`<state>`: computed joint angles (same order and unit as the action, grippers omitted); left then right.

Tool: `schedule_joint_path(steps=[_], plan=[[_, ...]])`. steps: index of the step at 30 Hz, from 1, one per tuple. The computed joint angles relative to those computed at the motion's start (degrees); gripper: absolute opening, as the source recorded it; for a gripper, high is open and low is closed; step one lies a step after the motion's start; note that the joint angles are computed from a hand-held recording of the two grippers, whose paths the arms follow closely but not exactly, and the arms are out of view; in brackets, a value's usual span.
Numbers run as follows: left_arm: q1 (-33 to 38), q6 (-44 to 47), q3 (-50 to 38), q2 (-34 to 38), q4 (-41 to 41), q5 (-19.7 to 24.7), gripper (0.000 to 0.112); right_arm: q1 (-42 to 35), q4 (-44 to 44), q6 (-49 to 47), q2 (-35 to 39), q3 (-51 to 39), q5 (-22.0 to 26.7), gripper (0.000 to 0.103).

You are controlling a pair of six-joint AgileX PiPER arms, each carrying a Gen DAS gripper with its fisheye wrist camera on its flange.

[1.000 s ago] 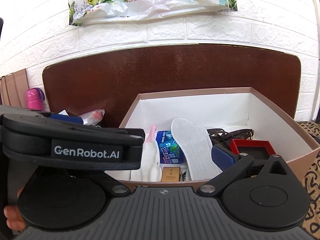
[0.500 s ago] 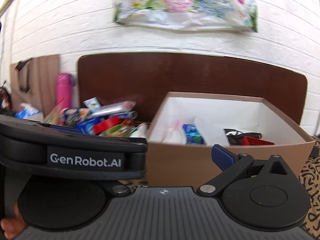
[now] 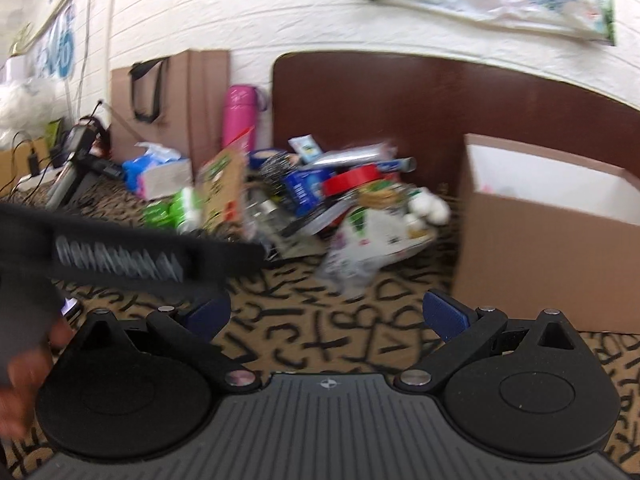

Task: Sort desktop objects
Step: 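Withdraw the left gripper from the brown box back to the pile, then grasp the grey plastic hair claw clip with the left gripper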

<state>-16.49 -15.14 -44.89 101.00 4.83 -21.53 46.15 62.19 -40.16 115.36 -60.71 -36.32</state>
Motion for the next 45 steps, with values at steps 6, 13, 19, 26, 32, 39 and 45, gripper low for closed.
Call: schedule_joint_path(steps=[6, 13, 19, 26, 32, 39, 45], plan=[[6.6, -9.1, -2.6, 2.0, 8.6, 2.6, 0.103, 0.5, 1.3, -3.8, 3.9, -5.9, 2.5, 0.102], [11.7, -30.1, -7.4, 6.6, 31.9, 2.9, 0.103, -1.8, 0.3, -5.2, 8.3, -14.3, 10.5, 0.098], [13.5, -47.6, -12.4, 10.3, 52.3, 2.2, 0.094, -2.4, 2.0, -9.8, 11.5, -19.8, 15.5, 0.095], [15.6, -61.7, -15.6, 12.0, 68.4, -0.4, 0.086, -3.5, 5.4, -14.4, 13.9, -24.3, 20.1, 0.092], [16.1, -68.5, -16.6, 12.2, 78.6, -2.7, 0.078, -4.3, 5.2, -15.4, 15.6, -27.5, 23.7, 0.089], [15.7, -72.1, -17.3, 12.6, 85.3, -6.0, 0.059, -5.1, -10.1, 0.4, 13.9, -23.8, 24.1, 0.076], [14.1, -67.1, -15.8, 11.3, 79.8, -5.0, 0.079, -5.2, -16.5, 7.3, 12.8, -21.3, 22.4, 0.074]])
